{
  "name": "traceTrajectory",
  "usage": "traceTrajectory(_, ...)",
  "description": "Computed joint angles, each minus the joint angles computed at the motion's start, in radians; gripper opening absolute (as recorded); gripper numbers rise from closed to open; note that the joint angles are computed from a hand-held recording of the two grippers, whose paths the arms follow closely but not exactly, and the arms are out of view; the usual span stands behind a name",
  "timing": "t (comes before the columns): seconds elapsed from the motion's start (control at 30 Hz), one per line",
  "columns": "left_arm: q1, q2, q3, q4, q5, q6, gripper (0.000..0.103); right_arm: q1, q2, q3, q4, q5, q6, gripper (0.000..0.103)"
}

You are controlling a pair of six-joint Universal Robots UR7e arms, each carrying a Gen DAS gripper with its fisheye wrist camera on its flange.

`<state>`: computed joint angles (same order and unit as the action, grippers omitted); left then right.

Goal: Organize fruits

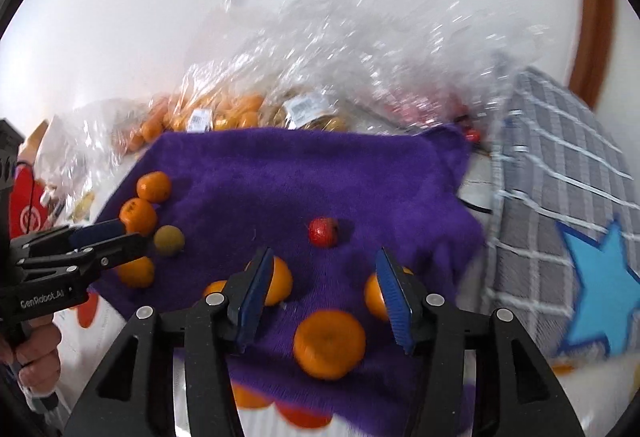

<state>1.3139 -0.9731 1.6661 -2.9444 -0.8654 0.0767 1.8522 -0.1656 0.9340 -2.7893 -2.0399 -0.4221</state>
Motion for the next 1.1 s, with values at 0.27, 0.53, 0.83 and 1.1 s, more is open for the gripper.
traceTrajectory(0.27,-0.099,-0.161,0.234,-0.169,0.114,-0.011,0.063,0.080,-0.185,0.322,-0.218,-0.080,0.060,0.066)
traceTrajectory(0.53,-0.216,-0.285,0.437,-0.279,0.251,0.005,0.076,0.155,-0.324,0.582,-0.374,-0.185,0.072,0.085)
traceTrajectory(0.83,-0.317,-0.356,0.555,-0.340,0.346,-0.025,0.081,0.190,-0.417,0.749,-0.509,-0.196,0.069,0.095)
traceTrajectory(1.1,-0.360,-0.361,0.589,-0.367,0.395,-0.035,0.081,0.204,-0.454,0.809,-0.542,-0.222,0.082,0.095)
